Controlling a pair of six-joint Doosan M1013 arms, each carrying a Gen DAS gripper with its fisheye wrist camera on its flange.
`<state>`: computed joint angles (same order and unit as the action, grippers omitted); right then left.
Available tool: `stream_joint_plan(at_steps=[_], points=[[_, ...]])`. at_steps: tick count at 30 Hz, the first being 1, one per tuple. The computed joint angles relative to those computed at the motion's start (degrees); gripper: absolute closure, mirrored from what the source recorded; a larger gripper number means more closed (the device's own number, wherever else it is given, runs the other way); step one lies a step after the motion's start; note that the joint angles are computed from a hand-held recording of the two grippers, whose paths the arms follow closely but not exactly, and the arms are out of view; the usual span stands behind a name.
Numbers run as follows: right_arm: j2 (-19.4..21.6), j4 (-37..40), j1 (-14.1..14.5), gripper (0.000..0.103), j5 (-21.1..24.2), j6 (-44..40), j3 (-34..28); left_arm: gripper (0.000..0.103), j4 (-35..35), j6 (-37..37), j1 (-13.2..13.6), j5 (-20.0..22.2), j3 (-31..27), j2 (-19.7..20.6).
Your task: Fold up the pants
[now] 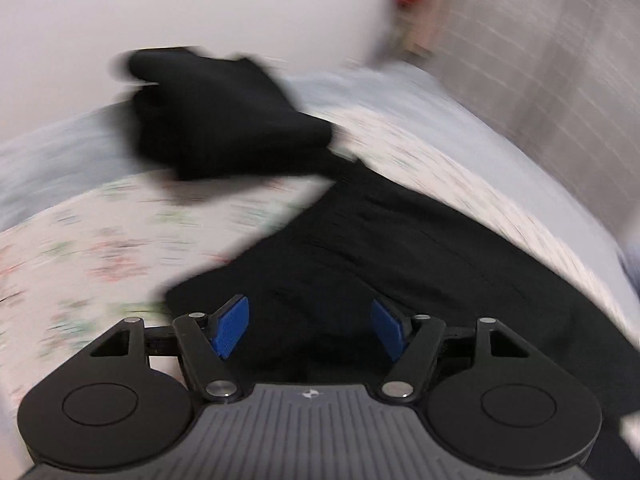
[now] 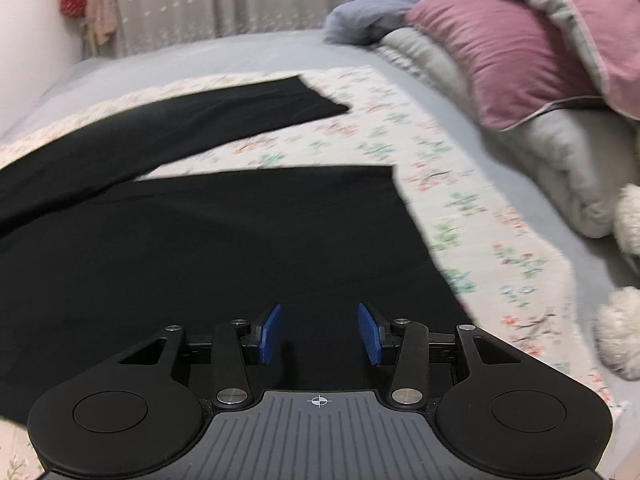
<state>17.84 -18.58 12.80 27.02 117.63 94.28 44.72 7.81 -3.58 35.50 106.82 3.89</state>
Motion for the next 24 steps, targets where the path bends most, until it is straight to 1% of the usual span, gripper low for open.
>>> stream_joint_plan(at_steps=[1, 2, 4, 6, 7, 9, 13, 14, 15, 16, 17, 18, 19, 22, 24], points=[[0.4, 0.7, 0.3, 0.058, 0.8, -1.2, -0.4, 0.023, -2.8, 4.5, 0.0, -1.0, -0.5, 0.7], [0.9, 1.8, 0.4, 0.055, 1.8, -2.6, -1.0, 0.023, -6.3, 8.6, -0.1, -0.9, -1.4, 1.7], [1.9, 3.6, 0.4, 0.055, 4.4, -4.2, -2.1, 0.024, -12.8, 14.1, 0.1, 1.0, -3.0, 3.7], [2.4, 2.9, 0.4, 0.049, 5.0, -3.6, -2.4, 0.024, -18.5, 18.0, 0.6, 3.9, -4.7, 5.6], [2.5, 2.6, 0.4, 0.048, 5.0, -3.2, -2.4, 0.024, -18.4, 18.0, 0.6, 4.9, -5.1, 6.1], [2.5, 3.5, 0.1, 0.046, 4.8, -3.4, -2.4, 0.024, -16.1, 16.9, 0.1, 7.3, -5.9, 6.7], [2.3, 3.8, -0.5, 0.045, 4.6, -3.6, -2.0, 0.025, -15.3, 14.9, 0.4, 8.8, -6.0, 6.8], [2.3, 3.4, -0.7, 0.045, 4.7, -2.9, -2.0, 0.025, -14.1, 13.8, 0.3, 10.5, -6.3, 6.9], [2.3, 2.0, -0.8, 0.045, 5.1, -1.2, -2.0, 0.025, -12.4, 11.9, 0.1, 13.3, -6.8, 7.4], [2.4, 0.4, -0.9, 0.045, 5.6, 0.5, -2.2, 0.025, -11.5, 10.7, 0.3, 14.0, -6.7, 7.5], [2.5, -2.1, -0.9, 0.042, 6.2, 2.9, -2.3, 0.025, -12.2, 10.8, 0.9, 13.2, -6.6, 7.3], [2.7, -4.9, -0.8, 0.036, 7.1, 5.5, -2.4, 0.025, -13.2, 11.2, 1.6, 12.1, -6.4, 7.2], [2.9, -6.8, -0.9, 0.034, 7.8, 7.2, -2.6, 0.025, -13.6, 11.1, 2.0, 11.5, -6.3, 7.1], [3.2, -7.0, -1.7, 0.032, 8.3, 9.0, -2.9, 0.025, -14.4, 11.0, 2.4, 10.8, -6.3, 7.1], [3.5, -6.4, -2.3, 0.024, 8.8, 9.2, -3.3, 0.025, -15.2, 10.3, 2.8, 10.2, -6.0, 6.7]])
